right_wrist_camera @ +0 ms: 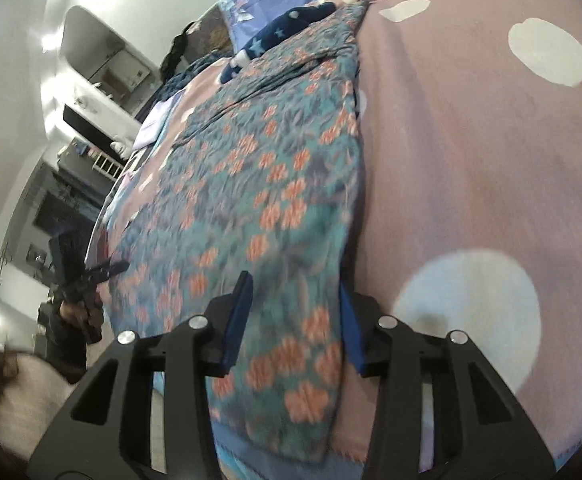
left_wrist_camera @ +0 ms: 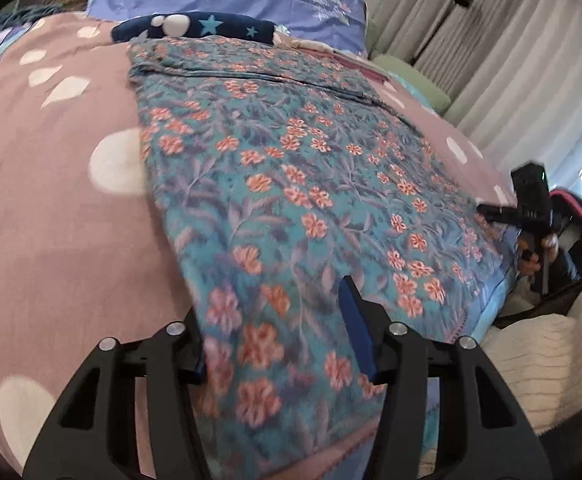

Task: Fold small clothes

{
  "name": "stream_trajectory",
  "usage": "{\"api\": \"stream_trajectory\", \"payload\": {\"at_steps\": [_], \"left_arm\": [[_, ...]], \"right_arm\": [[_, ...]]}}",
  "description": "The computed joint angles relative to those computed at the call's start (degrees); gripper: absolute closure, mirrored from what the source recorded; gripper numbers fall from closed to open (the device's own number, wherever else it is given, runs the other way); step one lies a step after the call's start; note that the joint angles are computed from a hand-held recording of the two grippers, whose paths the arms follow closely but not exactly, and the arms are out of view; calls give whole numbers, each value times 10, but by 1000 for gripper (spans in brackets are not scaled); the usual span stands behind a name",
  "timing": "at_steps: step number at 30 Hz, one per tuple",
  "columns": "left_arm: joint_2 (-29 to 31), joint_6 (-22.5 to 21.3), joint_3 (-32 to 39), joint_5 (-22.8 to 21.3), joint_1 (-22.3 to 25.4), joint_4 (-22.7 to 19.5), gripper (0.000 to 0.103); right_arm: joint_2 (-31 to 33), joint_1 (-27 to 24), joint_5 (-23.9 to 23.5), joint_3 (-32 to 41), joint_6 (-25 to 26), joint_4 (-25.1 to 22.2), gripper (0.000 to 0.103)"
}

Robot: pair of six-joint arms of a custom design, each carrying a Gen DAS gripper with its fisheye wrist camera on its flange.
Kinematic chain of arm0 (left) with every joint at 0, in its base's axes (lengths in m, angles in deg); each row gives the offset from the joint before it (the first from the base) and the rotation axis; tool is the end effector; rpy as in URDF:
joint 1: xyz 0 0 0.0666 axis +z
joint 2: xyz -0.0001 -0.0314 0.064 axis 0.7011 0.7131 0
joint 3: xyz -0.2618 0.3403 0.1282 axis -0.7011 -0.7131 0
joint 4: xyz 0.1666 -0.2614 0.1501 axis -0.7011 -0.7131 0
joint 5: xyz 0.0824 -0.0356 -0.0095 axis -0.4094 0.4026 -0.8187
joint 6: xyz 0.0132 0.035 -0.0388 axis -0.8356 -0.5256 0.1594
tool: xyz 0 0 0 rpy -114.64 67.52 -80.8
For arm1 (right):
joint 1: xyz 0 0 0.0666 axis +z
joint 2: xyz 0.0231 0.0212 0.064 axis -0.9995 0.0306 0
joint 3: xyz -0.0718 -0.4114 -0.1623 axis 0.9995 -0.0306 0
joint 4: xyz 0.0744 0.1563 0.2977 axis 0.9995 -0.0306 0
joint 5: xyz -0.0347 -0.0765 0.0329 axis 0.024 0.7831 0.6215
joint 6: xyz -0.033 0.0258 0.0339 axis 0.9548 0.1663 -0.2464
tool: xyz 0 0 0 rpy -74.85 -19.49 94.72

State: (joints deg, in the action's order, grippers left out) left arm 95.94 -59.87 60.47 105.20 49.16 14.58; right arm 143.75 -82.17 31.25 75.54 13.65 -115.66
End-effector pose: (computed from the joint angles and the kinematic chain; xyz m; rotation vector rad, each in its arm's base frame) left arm 0.5845 0.0284 0.4007 0.2233 2.4386 -0.6167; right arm 0.6457 0.0914 0.3860 -0.2800 2.4497 0.9775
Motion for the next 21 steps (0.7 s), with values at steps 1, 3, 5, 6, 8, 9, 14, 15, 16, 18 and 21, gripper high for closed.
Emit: {"api": "stream_trajectory", "payload": {"at_steps": [1,3,5,6,8,9,14,15,16,18,21], "left_arm": [[-1,10,-8,15,5,13,50],[1,28,-11,17,5,30,56],[3,33,-6,-1,-3,38,72],[7,46,1,0,-5,40,95],[9,76,8,-4,-6,51,100],[6,81,9,-12,-8,64,100],[-8,98,40,-1,-5,108,101],[-13,100,44,1,-5,116,101],[-19,104,45,3,-5,128,101],[-40,123,40,11,-3,168,101],[-72,131,23,4,-3,205,101]], "right_arm": [[-2,-3,-11,-7,-8,9,61],[2,-4,-24,-8,-34,23,63],[8,0,-17,5,-35,16,75],[14,3,-18,17,-34,5,86],[26,2,-41,36,-56,-5,99],[27,1,-49,36,-70,3,100],[6,-20,-117,5,-216,167,100],[-4,-25,-134,-5,-252,222,101],[-13,-27,-145,-14,-278,269,101],[-34,-31,-152,-30,-314,344,101],[-68,-38,-148,-51,-323,391,101]]}}
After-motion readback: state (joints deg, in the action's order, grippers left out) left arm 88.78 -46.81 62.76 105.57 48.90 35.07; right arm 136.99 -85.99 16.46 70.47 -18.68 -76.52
